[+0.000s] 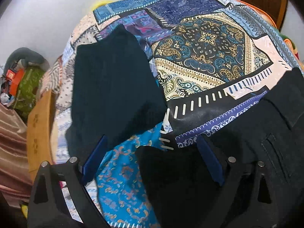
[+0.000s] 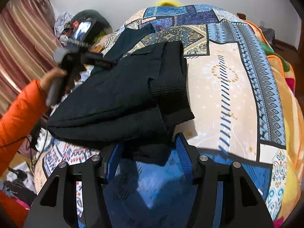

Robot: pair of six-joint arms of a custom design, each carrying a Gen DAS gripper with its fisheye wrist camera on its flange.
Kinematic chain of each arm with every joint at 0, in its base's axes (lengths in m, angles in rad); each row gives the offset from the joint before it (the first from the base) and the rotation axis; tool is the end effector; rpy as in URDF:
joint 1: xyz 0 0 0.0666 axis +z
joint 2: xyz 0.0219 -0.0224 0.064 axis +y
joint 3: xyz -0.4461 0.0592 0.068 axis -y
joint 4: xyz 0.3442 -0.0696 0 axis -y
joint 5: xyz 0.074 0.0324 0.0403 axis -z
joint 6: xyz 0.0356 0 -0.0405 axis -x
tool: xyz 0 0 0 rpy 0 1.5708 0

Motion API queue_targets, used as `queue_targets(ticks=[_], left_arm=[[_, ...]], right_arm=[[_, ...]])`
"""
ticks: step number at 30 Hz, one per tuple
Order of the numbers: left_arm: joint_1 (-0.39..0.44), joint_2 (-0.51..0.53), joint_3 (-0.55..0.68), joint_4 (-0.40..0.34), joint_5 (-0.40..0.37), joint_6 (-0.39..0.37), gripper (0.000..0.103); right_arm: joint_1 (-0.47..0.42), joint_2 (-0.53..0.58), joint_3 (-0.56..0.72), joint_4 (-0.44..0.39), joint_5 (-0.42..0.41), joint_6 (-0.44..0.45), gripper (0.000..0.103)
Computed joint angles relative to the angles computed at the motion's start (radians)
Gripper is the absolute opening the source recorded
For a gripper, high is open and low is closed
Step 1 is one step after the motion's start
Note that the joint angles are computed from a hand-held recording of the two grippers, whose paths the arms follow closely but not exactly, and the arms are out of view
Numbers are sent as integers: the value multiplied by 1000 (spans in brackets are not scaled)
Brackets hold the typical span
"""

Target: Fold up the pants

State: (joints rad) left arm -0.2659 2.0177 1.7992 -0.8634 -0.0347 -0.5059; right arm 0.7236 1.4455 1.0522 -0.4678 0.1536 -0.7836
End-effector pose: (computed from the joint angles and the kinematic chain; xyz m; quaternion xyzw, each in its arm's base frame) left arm 0.6402 -0.1735 0.3321 0.3613 0.9004 0.0457 0.2382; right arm 0.3205 0.2754 0.3668 0.0547 0.9337 0.1846 0.3019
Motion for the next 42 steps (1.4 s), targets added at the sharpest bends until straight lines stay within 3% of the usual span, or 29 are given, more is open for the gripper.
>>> queue_targets(ticks=[5, 12, 16, 24, 29, 34, 38, 42], left_arm=[[24, -3, -9, -14, 6, -21, 97], [97, -101, -147, -34, 67, 17, 97], [119, -197, -268, -4, 101, 38, 96], [119, -356, -436, 14, 216, 53, 96], [119, -432, -523, 102, 223, 50, 96], [152, -435, -549, 106, 225, 33, 96], [174, -394, -482, 15, 204, 10, 96], [175, -387, -420, 22, 206, 23, 96]], right_arm=[[-57, 7, 9, -19, -4, 26, 52], [-124, -31, 24, -111, 67, -38, 52], [-96, -65, 30, -134, 105, -49, 52], [43, -60, 76, -144, 152, -45, 52], [84, -33, 79, -154, 185, -18, 52], [81, -29, 48, -169, 171, -36, 51], [71, -43, 67, -215, 151, -1, 50], [53, -51, 99, -243, 167, 34, 50]])
